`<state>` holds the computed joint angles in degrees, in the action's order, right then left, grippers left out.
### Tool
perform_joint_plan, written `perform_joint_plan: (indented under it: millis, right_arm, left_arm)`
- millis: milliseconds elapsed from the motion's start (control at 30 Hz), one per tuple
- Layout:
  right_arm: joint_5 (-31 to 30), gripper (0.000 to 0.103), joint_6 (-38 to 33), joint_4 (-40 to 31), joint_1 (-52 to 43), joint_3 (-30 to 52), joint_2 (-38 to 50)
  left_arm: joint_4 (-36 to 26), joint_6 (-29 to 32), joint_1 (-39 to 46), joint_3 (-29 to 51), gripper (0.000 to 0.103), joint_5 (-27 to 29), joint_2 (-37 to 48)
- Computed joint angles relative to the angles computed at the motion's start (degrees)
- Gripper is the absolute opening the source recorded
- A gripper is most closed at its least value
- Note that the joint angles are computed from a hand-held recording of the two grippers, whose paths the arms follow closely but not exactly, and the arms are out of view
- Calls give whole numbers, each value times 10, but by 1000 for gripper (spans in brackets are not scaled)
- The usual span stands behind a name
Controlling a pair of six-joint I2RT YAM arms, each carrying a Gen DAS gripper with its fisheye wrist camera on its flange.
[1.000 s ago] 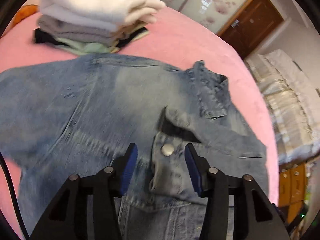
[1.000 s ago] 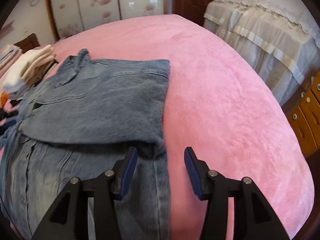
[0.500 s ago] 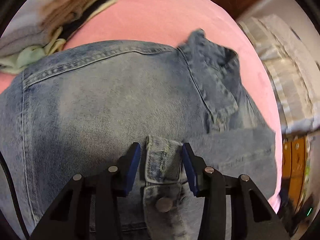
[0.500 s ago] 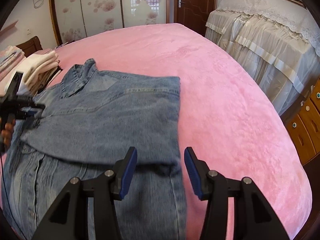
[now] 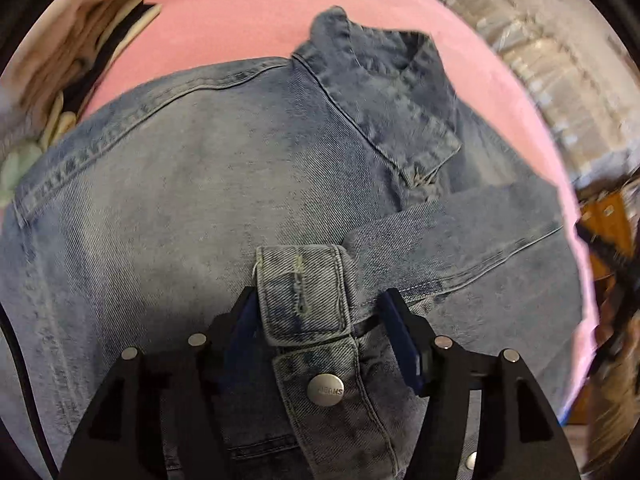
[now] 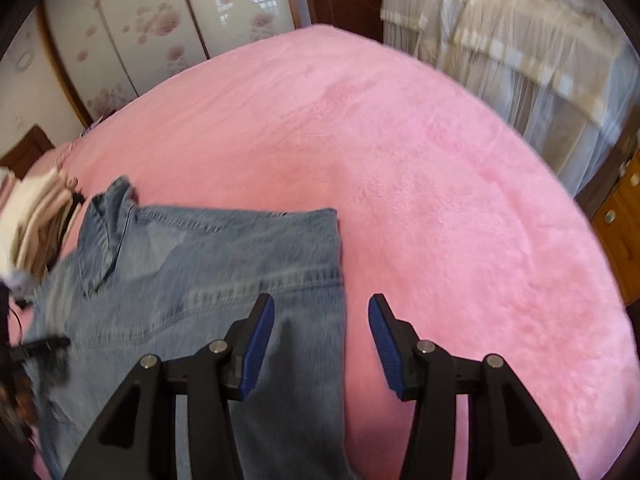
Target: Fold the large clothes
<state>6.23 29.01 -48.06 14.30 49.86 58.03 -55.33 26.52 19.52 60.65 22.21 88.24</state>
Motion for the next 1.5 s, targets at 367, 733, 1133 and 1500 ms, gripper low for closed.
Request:
perform_joint_plan:
  millis: [367,733,1133,1500]
  right_arm:
    - [-155,49,-26,96,-122,17,130]
    - [8,3,-42,112,-30,33,178]
    - [166,26,5,-14,147,91,65]
    - [179,26,159,51,426,66,196]
  left_arm:
    - [24,-95,-99,17,19,-86,-131]
    - [121,-143,-107,-28,20,-163,-74]
    - [67,-149,-82,-21,38,-143,-186]
    - [140,-336,-247,-166,38,-249,-246]
